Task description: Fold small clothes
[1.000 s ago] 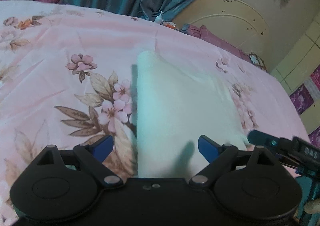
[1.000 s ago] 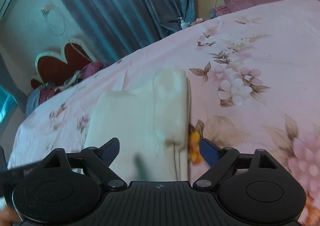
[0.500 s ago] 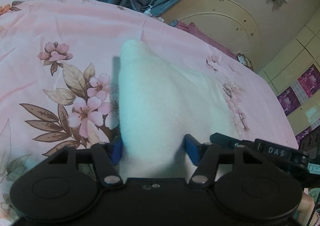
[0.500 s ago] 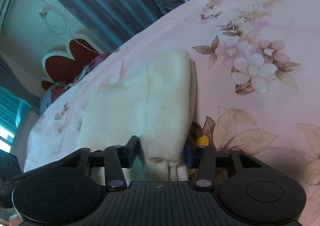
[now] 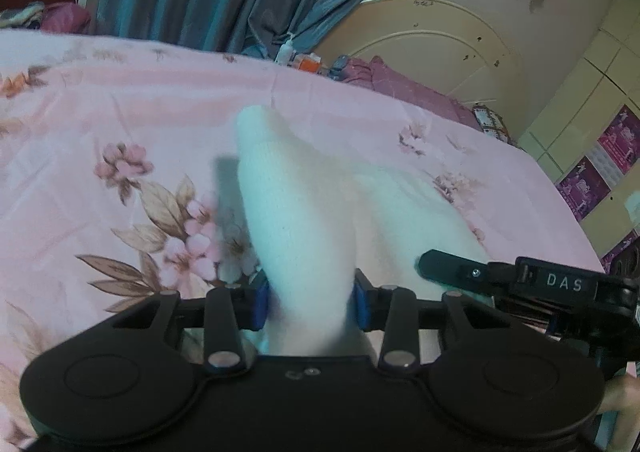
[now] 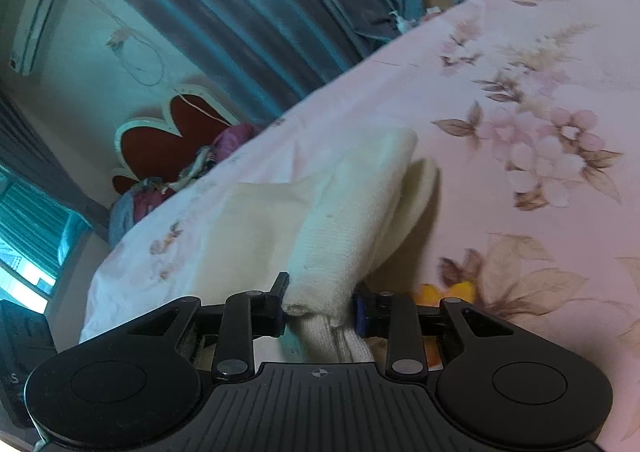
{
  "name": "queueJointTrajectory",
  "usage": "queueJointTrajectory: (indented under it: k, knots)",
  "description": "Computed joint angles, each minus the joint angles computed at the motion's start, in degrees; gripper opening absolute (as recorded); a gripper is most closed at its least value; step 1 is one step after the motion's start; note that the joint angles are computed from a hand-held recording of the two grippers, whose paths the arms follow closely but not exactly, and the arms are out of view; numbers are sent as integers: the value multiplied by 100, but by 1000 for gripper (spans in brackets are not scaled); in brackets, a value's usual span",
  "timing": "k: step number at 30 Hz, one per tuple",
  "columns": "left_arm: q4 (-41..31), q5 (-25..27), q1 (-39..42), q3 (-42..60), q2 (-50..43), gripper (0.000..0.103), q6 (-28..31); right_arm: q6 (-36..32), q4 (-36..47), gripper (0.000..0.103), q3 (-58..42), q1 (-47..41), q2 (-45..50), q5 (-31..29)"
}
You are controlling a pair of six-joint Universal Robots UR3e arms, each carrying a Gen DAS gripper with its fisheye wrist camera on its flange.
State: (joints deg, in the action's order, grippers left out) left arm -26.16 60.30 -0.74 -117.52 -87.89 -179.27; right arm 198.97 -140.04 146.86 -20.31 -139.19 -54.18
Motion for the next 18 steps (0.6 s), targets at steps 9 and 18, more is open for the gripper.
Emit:
queueJointTrajectory:
  k: [9, 18]
  knots:
    - [-2185, -1334, 2137, -346, 1501, 38, 2085, 2712, -3271, 30, -1726, 4002, 3749, -3053]
    - [-5859, -2137, 4823, 819, 1576, 38, 5602, 3962, -3132, 30, -5452, 6220, 7202, -4804]
